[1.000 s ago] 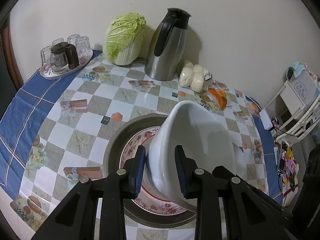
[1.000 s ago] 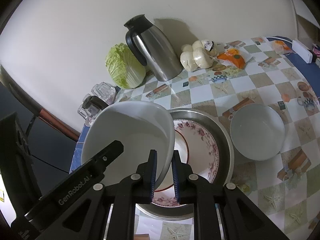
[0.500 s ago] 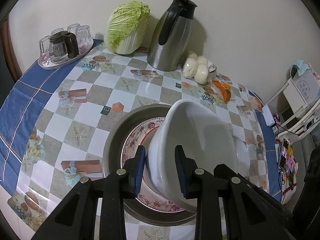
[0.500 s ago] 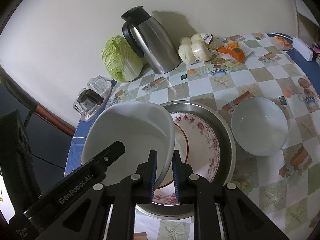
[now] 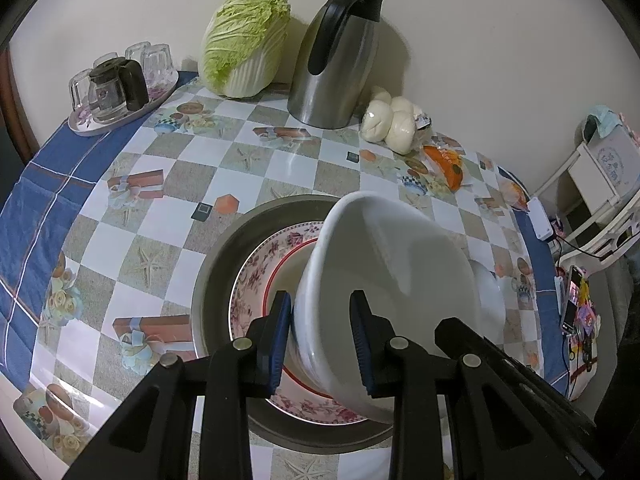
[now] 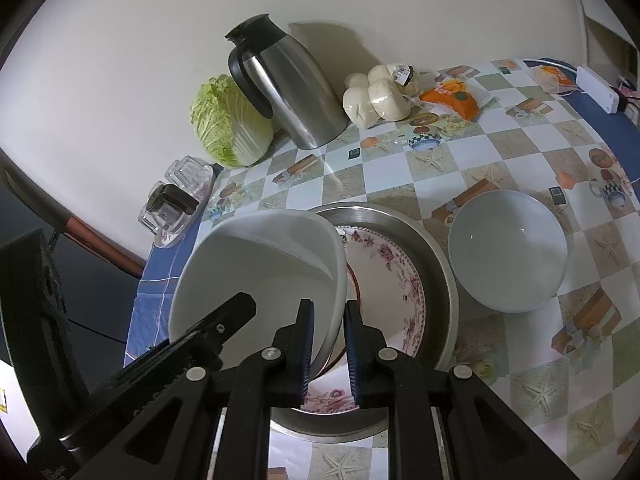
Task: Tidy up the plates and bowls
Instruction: 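Lower the white square bowl into the red-rimmed bowl with both grippers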
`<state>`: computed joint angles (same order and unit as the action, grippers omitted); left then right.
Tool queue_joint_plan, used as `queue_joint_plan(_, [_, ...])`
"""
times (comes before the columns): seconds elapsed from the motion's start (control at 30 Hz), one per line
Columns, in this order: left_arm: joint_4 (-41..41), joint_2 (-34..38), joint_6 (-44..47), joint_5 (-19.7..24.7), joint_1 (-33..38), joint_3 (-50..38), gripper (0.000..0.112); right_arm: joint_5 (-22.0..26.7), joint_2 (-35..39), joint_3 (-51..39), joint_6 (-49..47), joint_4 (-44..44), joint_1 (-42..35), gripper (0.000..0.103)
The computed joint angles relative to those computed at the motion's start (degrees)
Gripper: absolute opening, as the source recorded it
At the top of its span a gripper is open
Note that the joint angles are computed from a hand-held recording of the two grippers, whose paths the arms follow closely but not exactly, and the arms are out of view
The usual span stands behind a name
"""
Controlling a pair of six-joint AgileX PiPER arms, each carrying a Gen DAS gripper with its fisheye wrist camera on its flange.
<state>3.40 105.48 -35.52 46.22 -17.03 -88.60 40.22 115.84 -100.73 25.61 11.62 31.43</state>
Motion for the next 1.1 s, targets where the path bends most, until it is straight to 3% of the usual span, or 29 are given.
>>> queue_joint_plan(1.1, [0.48, 3.34, -0.56, 2.75, -0.39, -2.37, 0.034, 1.39, 3.54, -1.56, -0.02, 0.51, -0.24, 0.018])
